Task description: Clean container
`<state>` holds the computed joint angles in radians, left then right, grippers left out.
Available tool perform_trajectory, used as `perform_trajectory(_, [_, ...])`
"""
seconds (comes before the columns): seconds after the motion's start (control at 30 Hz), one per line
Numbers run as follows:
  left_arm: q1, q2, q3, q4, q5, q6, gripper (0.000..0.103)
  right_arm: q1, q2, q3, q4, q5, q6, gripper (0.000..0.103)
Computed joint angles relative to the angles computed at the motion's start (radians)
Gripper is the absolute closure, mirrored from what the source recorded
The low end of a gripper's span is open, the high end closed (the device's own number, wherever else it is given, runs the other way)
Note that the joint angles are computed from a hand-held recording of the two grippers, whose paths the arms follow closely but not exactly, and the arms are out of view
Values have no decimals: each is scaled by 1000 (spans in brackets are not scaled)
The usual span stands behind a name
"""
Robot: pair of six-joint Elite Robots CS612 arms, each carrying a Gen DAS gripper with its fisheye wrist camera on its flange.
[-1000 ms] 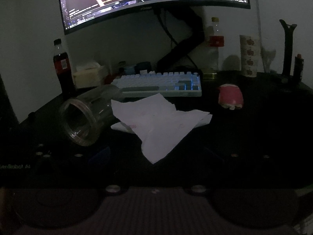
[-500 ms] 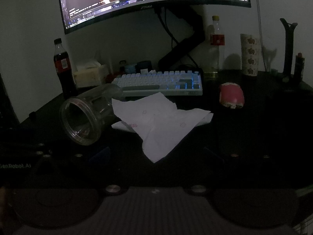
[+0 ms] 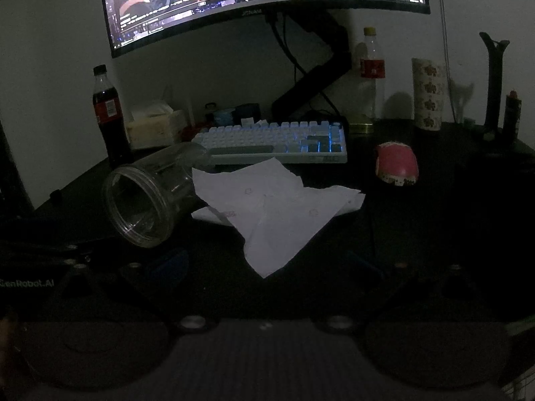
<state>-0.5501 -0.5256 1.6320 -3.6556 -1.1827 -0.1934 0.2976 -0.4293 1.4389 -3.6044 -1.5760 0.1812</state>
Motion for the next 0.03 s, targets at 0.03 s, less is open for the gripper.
perform_trajectory(0.03, [-1,0,1,-4,0,4,0,0,0,0,0,0,1,0])
